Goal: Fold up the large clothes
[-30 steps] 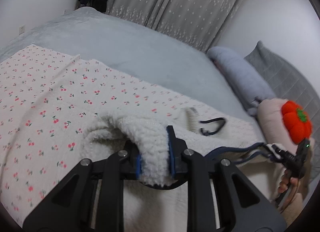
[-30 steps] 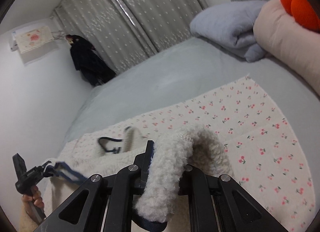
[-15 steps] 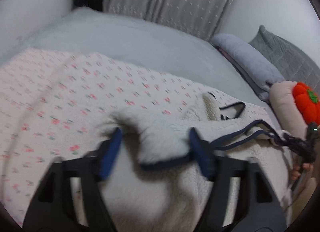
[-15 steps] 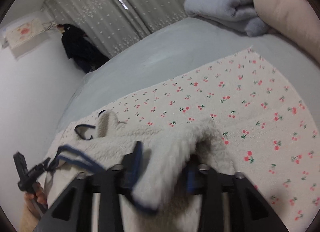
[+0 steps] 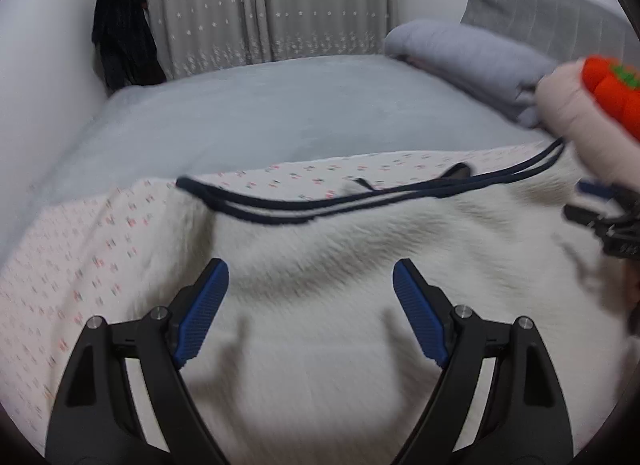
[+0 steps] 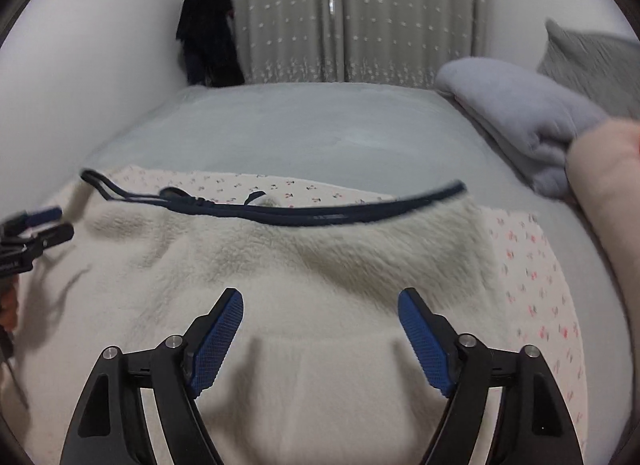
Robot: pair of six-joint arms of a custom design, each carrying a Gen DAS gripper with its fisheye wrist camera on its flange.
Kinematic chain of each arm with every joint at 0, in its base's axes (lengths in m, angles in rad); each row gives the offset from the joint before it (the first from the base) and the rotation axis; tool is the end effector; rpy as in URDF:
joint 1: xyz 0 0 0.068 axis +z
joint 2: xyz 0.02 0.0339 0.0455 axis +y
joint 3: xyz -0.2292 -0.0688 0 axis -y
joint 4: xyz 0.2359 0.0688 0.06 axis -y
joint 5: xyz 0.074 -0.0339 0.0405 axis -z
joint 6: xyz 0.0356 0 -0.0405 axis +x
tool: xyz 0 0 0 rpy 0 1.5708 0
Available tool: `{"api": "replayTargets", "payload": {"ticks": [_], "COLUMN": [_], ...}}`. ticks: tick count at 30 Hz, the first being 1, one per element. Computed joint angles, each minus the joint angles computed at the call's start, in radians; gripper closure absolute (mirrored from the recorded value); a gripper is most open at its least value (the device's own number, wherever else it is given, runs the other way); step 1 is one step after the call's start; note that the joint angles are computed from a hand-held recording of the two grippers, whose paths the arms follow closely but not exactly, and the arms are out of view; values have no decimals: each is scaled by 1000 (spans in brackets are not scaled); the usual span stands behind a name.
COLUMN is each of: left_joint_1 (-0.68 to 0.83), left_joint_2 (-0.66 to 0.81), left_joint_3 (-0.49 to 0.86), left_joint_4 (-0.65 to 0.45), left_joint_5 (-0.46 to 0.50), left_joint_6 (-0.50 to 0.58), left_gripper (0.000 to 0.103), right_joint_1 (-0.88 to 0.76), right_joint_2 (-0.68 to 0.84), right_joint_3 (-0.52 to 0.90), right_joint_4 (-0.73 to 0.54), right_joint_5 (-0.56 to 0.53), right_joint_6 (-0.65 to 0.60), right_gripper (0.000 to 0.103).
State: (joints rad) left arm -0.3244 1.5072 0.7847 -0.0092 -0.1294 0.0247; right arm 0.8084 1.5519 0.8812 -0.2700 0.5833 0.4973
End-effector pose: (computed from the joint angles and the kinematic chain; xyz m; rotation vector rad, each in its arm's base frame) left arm 0.2890 -0.0924 0.1582 0.3331 2.2707 -0.0058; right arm 0.2206 0.2026 0.1592 -0.1341 2.3088 -0.0932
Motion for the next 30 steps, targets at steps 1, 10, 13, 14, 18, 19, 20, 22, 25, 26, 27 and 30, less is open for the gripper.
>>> {"api": "replayTargets", "payload": {"ticks": [1,10,13,14,18,19,20,22,25,26,27,30], "left_joint_1": [2,238,270,269,287,284,296,318,362,380,408,514], "left_joint_2": [65,434,456,441,276,237,185,58,-103,-148,-192,-279], "left_joint_3": [33,357,399,390,279,251,215,120,29,5,-20,-67], "left_joint_4": [33,-127,-173,-176,-195,-203,-213,-228,-317,-358,-399,-525], "left_joint_5": [-73,4,63,59,95,119,156,200,250,273,307,426], "left_joint_6": [34,-1,-26,-22,-47,-58,-55,-45,-34,-34,-24,29], "left_gripper": [18,15,14,14,14,14,14,14,12,12,12,12], "right_joint_1": [-16,-417,-484,-481,-420,-398,-384,-337,-258,-235,-218,-151], "right_joint_2": [54,157,156,144,-25,-93,-146,-280,-493,-551,-615,-774], "right_joint_3": [41,-34,-74,-76,-141,-165,-184,-221,-283,-297,-315,-361], "right_joint_4": [-14,124,188,178,91,55,31,-63,-235,-286,-337,-475], "right_joint_5": [28,-316,-436,-433,-346,-329,-321,-287,-250,-250,-254,-267], "right_joint_6": [-12,22,43,46,67,65,58,55,103,126,146,228], "right_gripper": [23,25,23,23,21,21,21,21,20,20,19,19]}}
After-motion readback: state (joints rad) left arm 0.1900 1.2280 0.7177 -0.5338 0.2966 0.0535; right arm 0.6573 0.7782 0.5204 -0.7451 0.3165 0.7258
